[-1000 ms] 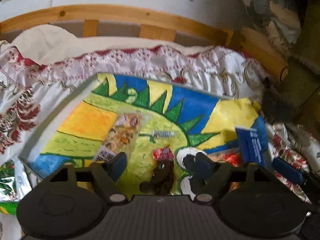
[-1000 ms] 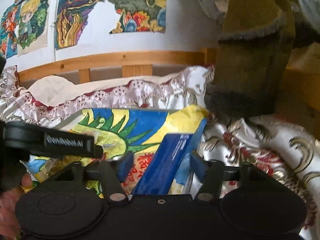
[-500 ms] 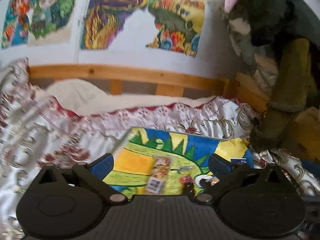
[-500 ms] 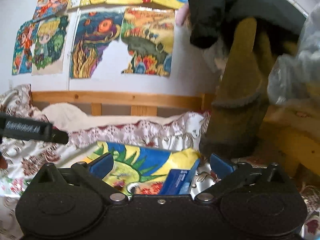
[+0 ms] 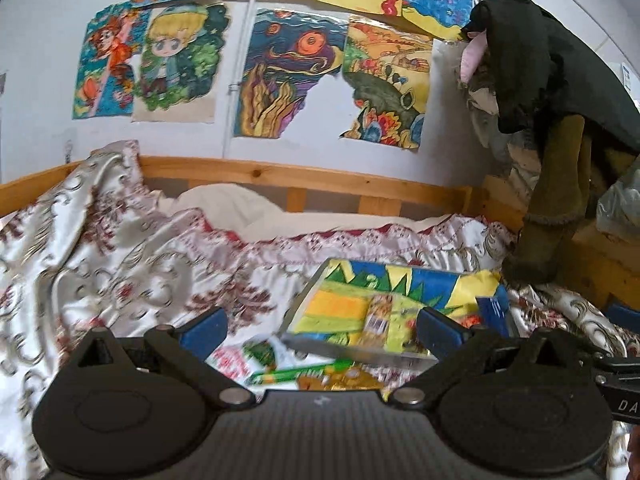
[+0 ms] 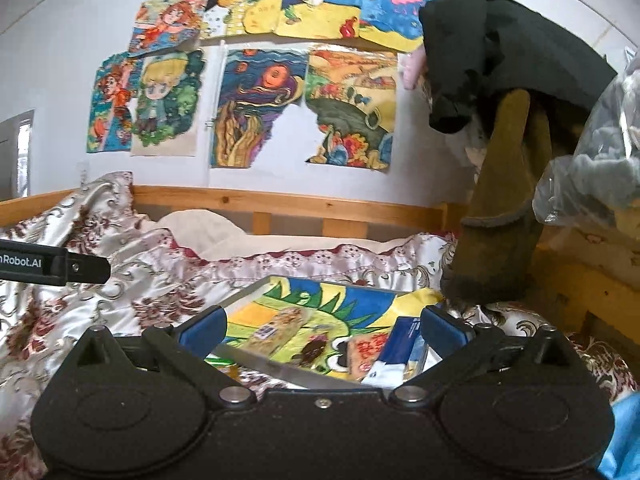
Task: Organize snacks
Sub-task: 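Open both tools to release the packs into the tray, then raise both tools away from the tray toward the remaining snacks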
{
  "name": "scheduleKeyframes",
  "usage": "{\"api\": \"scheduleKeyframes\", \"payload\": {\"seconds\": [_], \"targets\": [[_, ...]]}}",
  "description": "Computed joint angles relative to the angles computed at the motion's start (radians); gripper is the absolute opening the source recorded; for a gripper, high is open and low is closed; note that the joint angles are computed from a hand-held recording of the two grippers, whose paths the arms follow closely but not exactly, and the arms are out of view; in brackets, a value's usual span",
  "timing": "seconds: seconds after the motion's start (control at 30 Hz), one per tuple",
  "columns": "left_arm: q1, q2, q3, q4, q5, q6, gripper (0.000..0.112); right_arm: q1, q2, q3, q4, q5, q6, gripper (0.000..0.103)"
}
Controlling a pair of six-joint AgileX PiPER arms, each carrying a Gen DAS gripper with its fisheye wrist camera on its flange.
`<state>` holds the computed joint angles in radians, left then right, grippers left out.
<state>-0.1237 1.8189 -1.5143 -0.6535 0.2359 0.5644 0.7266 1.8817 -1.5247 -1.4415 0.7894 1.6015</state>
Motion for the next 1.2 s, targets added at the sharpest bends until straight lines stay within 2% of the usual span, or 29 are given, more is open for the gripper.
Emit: {"api": "scheduleKeyframes", "payload": {"seconds": [0.2,0.3,0.47,0.67,0.9,1.2], "targets": [[0.076,-0.133,0.157,-0.162,0.045,0.169,0.103,0.108,-0.062,0.068,-0.007,0.089,0.057,0.102],[0.102,-0.184,0.215,-0.113,0.068,0.129,0.103,0.155,-0.079,0.082,0.006,0.135,0.083,0.102],[0.109,-0.267,0.306,0.061,0.090,0.010,0.103,0.223,-0.080,0.072,0.064,0.206,0.068,0.102],[0.126,-0.361,0.424,-0.031,0.064,0.130,0.103,0.282,-0.054,0.043,0.140,0.261,0.015,0.102],[0.108,-0.377,0.456,0.398,0.074,-0.277,0.103,0.310,0.011,-0.042,0.239,0.336,-0.109,0.102],[0.109,-0.415,0.496,0.440,0.102,-0.300,0.103,0.354,0.001,-0.015,0.212,0.358,-0.070,0.102]]}}
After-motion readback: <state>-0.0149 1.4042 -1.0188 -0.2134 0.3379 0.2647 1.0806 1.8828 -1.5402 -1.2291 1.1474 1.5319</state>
